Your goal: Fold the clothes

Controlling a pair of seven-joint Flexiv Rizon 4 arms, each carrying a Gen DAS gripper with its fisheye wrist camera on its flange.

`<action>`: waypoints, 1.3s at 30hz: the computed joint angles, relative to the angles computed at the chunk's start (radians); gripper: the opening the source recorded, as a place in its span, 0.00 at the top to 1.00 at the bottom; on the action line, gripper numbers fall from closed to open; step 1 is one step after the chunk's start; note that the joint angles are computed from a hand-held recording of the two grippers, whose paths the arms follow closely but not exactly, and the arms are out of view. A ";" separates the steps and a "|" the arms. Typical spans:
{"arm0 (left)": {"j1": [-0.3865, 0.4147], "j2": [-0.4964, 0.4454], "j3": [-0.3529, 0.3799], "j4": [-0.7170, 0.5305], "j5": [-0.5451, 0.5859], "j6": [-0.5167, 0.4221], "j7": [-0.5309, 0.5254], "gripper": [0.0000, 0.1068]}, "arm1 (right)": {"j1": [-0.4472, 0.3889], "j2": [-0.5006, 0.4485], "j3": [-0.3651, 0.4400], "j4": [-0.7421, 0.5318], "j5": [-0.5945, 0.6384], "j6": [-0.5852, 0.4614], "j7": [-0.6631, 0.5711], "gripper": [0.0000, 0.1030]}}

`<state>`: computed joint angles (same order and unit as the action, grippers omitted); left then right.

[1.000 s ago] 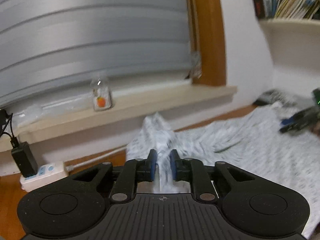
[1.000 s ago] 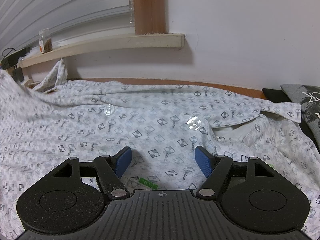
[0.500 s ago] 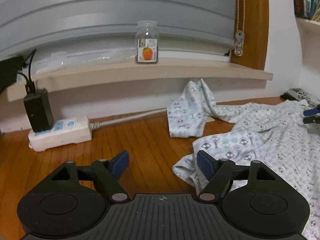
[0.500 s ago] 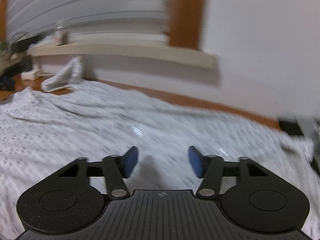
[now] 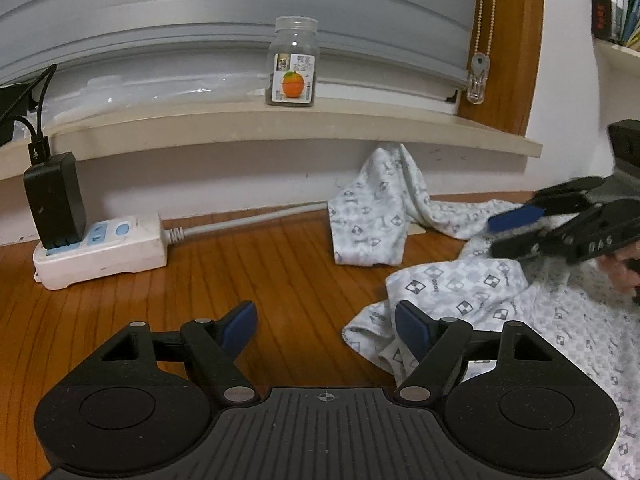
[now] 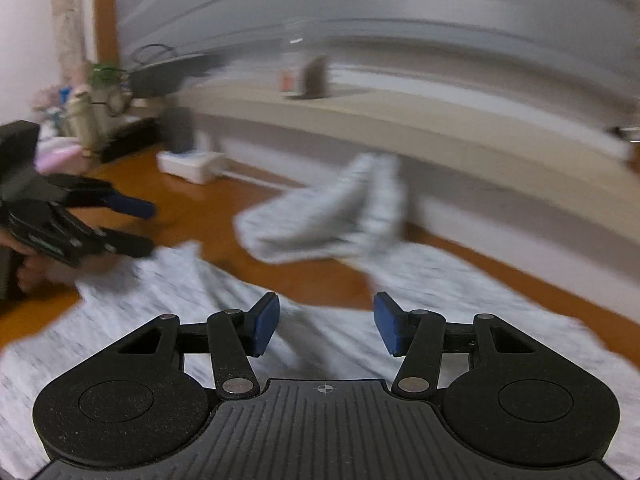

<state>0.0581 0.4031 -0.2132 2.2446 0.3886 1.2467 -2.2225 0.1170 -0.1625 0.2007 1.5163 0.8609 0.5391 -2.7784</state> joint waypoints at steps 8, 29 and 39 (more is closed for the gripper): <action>-0.005 -0.034 -0.001 -0.016 -0.004 0.045 0.007 0.17 | 0.004 0.033 -0.012 0.004 -0.071 -0.192 -0.047 0.58; -0.084 -0.117 0.040 -0.049 -0.021 0.069 0.075 0.17 | -0.059 -0.098 0.079 -0.133 -0.063 0.337 -0.005 0.92; -0.075 -0.154 0.032 -0.077 -0.033 0.103 0.070 0.17 | -0.094 -0.169 -0.132 -0.324 -0.004 0.818 0.116 0.93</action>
<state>-0.0169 0.2491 -0.1814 2.1673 0.3560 1.3493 -2.1523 0.0230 -0.3315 0.0687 1.1922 0.8574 1.3572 -2.6622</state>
